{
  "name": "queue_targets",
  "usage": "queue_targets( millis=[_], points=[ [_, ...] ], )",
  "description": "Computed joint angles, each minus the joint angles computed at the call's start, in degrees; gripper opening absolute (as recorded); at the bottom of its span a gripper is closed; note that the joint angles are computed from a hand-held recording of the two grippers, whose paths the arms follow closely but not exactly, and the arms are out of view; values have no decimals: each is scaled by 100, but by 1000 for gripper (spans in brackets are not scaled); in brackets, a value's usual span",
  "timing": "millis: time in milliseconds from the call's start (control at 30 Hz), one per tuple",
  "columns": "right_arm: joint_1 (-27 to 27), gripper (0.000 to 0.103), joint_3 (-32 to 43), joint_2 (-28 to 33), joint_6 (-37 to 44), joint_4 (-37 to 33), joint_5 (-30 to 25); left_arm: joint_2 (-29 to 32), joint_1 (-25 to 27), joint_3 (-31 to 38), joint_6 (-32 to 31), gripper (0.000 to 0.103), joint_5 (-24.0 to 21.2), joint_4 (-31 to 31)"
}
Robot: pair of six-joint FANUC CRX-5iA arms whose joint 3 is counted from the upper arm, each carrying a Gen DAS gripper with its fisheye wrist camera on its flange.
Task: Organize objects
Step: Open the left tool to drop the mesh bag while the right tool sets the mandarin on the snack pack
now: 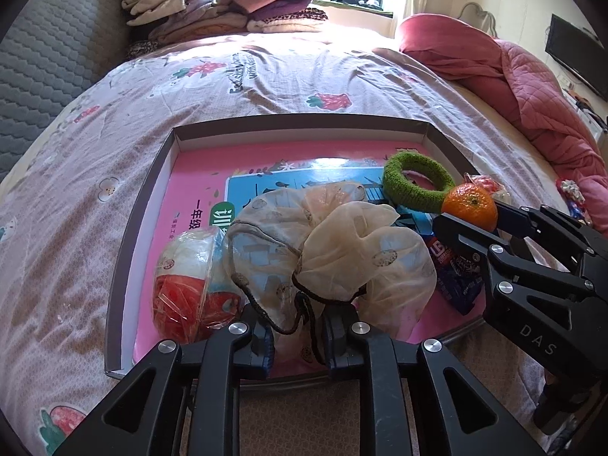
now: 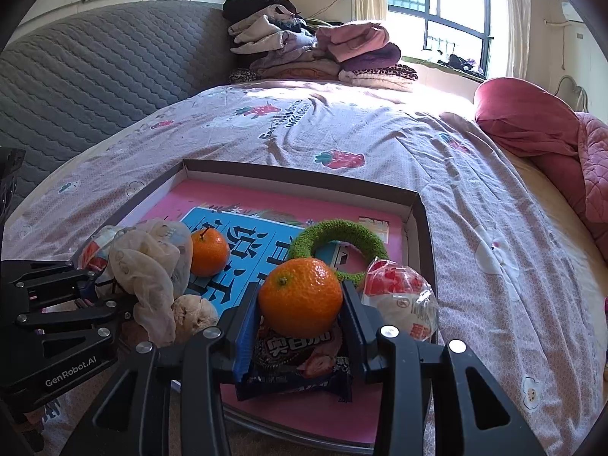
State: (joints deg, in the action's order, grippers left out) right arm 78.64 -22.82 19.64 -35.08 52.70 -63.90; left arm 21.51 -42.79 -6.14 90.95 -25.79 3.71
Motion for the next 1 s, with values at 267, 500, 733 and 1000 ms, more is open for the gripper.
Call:
queue_targets(
  millis=[267, 500, 733, 1000],
  points=[
    [5, 41, -33, -75, -38, -59, 58, -58, 59, -11, 67, 29, -89, 20],
    [24, 46, -4, -102, -72, -109, 60, -162, 147, -142, -60, 41, -119, 228],
    [53, 49, -54, -185, -221, -22, 19, -255, 206, -257, -277, 55, -180, 497],
    [83, 51, -65, -234, -301, 63, -33, -391, 204, -189, -45, 63, -382, 317]
  ],
)
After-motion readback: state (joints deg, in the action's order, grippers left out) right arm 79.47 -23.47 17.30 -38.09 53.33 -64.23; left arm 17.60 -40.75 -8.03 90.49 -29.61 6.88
